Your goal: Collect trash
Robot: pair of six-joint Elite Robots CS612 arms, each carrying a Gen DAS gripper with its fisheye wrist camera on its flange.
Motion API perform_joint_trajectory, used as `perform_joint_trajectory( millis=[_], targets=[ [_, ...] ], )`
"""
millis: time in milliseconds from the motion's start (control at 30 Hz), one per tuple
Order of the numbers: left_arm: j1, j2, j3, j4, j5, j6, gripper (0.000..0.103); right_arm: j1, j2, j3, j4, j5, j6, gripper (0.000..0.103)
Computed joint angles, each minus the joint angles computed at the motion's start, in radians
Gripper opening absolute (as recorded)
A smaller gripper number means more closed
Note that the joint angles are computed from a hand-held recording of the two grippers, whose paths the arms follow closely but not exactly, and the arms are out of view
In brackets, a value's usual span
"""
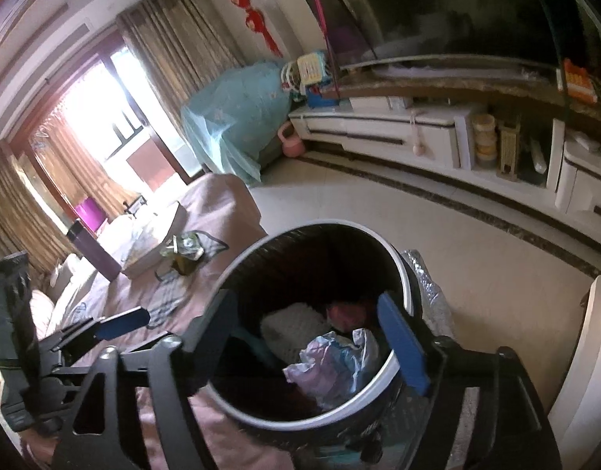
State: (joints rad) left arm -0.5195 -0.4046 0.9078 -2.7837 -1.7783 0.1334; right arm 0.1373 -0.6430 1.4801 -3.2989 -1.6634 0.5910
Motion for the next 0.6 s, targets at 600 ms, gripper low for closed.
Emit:
perform_joint_trajectory(
  millis=[600],
  targets=[
    [0.066,-0.147,0.383,-0.356,-0.030,-0.176,0.081,0.136,-0.016,0.079,-0.168,-0.147,0.053,0.101]
  ],
)
